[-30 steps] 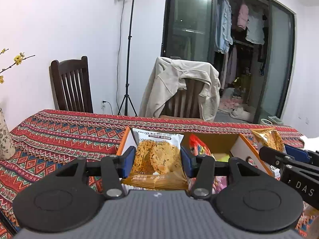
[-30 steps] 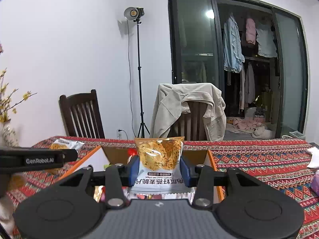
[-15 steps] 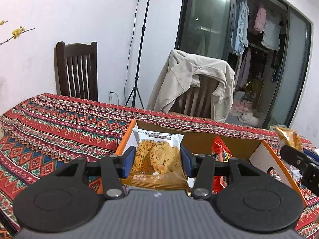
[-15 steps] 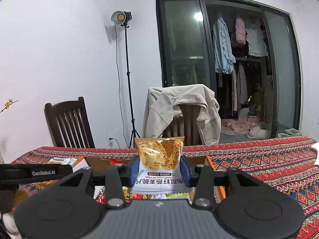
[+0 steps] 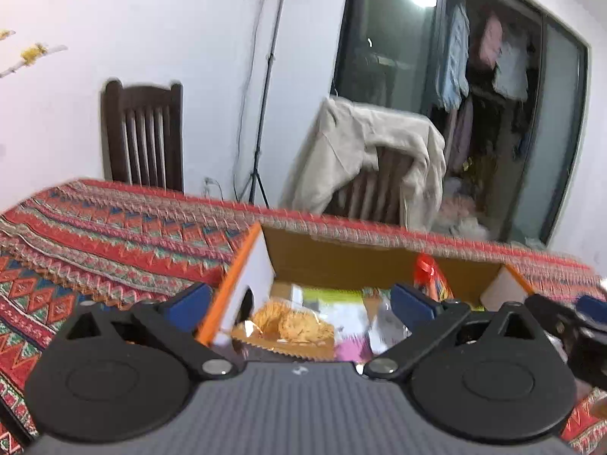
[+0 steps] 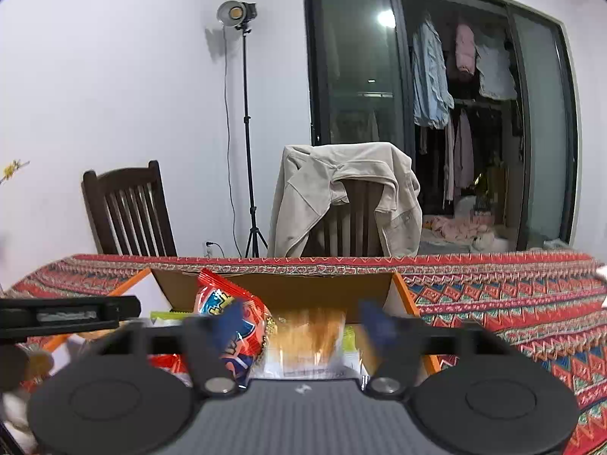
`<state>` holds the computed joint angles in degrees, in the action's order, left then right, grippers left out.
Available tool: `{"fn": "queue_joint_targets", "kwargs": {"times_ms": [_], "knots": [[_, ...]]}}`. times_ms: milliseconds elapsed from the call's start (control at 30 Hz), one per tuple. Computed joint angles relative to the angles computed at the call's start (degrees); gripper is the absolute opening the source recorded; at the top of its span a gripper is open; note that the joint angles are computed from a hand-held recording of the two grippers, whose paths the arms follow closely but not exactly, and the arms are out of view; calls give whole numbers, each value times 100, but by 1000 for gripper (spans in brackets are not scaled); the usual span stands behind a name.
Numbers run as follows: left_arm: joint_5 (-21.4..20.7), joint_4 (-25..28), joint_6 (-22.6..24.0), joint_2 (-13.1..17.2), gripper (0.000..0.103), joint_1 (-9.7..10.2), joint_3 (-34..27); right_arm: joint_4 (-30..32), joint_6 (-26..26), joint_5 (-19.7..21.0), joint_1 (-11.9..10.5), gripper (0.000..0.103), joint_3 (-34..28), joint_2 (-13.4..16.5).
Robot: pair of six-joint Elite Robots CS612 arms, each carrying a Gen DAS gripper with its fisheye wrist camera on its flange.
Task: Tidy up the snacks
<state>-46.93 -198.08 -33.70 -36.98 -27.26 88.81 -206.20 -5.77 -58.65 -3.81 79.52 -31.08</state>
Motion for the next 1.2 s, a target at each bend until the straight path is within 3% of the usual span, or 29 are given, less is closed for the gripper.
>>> {"fn": "queue_joint_targets", "kwargs": {"times_ms": [167, 633, 867, 1200], "knots": [[-105, 46, -115, -55, 103, 19, 60, 28, 143, 56, -22, 103, -27, 21], [204, -104, 68, -167, 103, -84, 132, -127, 234, 169, -76, 103, 129, -101], [631, -704, 603, -350, 103, -297, 476, -361, 192, 387, -202, 103, 526, -355], [824, -1590, 754, -745, 103, -707, 1381, -624, 5, 903, -526, 103, 1583, -907]]}}
